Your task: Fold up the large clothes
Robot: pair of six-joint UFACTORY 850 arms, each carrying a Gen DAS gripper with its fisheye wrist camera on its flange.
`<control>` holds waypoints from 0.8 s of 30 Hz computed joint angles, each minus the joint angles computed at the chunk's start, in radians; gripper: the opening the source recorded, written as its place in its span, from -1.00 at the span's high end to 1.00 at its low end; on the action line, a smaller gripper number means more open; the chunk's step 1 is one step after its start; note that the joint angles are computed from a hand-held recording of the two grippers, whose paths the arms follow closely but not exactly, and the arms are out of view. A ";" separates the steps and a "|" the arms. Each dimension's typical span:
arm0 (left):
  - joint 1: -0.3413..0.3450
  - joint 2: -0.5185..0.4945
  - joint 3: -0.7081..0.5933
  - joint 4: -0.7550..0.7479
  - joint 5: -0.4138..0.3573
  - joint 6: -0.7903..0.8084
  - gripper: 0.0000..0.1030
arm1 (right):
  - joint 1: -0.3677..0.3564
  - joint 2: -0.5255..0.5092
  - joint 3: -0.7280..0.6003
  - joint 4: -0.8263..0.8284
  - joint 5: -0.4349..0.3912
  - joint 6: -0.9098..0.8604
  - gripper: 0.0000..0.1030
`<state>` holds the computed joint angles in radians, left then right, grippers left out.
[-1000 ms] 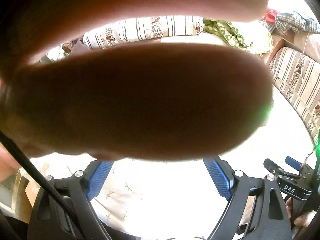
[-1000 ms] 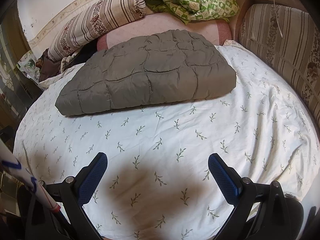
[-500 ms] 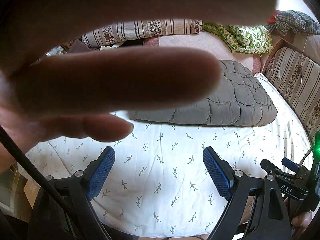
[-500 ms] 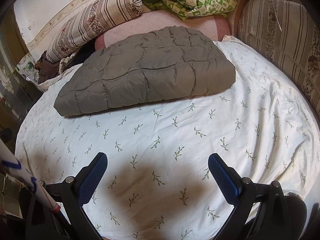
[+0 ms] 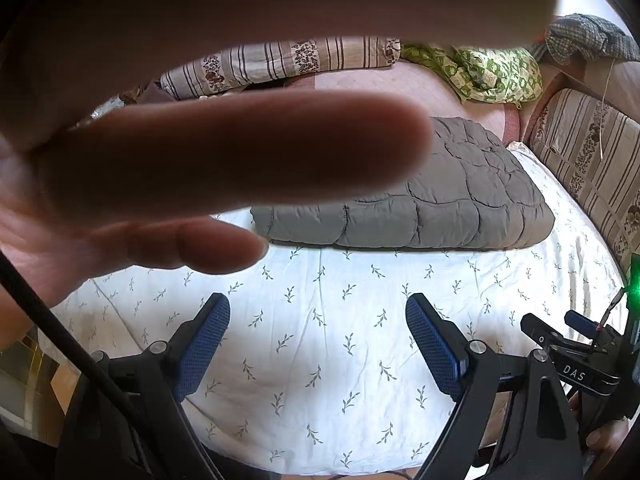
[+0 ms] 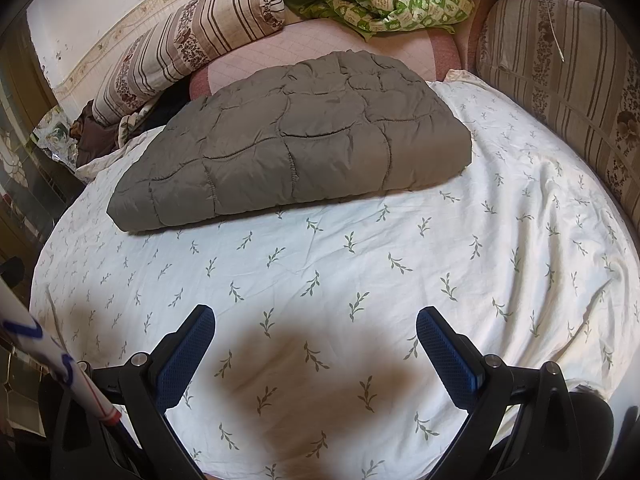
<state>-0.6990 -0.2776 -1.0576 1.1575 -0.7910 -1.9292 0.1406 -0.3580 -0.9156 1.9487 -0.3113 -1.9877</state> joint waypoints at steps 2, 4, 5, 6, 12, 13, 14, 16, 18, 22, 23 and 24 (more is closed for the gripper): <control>0.002 0.005 0.004 0.009 -0.002 -0.009 -0.73 | -0.001 -0.001 0.000 0.001 -0.001 -0.001 -0.99; 0.000 0.004 0.013 0.030 -0.008 -0.040 -0.73 | -0.001 -0.001 -0.001 0.004 -0.001 -0.006 -0.99; -0.001 -0.001 0.013 0.042 -0.018 -0.059 -0.76 | -0.001 -0.003 -0.002 0.006 0.000 -0.010 -0.99; 0.000 -0.006 0.015 0.059 -0.024 -0.082 -0.82 | -0.001 -0.004 -0.004 0.015 0.003 -0.021 -0.99; 0.071 -0.041 -0.014 0.011 0.165 0.002 -0.83 | -0.004 -0.012 -0.020 0.051 0.013 -0.056 -0.99; 0.088 -0.047 -0.017 0.008 0.212 -0.002 -0.83 | -0.004 -0.013 -0.023 0.051 0.015 -0.055 -0.99; 0.092 -0.054 -0.018 0.027 0.217 -0.036 -0.83 | -0.004 -0.016 -0.027 0.059 0.018 -0.065 -0.99; 0.088 -0.067 -0.028 0.072 0.179 -0.090 -0.83 | -0.003 -0.018 -0.031 0.076 0.024 -0.084 -0.99; 0.084 -0.073 -0.034 0.093 0.160 -0.101 -0.83 | -0.003 -0.024 -0.037 0.092 0.030 -0.104 -0.99; 0.085 -0.103 -0.073 0.082 0.111 -0.055 -0.83 | -0.006 -0.045 -0.062 0.085 0.039 -0.102 -0.99; 0.087 -0.117 -0.087 0.071 0.104 -0.036 -0.83 | -0.007 -0.052 -0.071 0.076 0.042 -0.093 -0.99; 0.092 -0.124 -0.097 0.063 0.102 -0.021 -0.83 | -0.007 -0.061 -0.084 0.072 0.047 -0.089 -0.99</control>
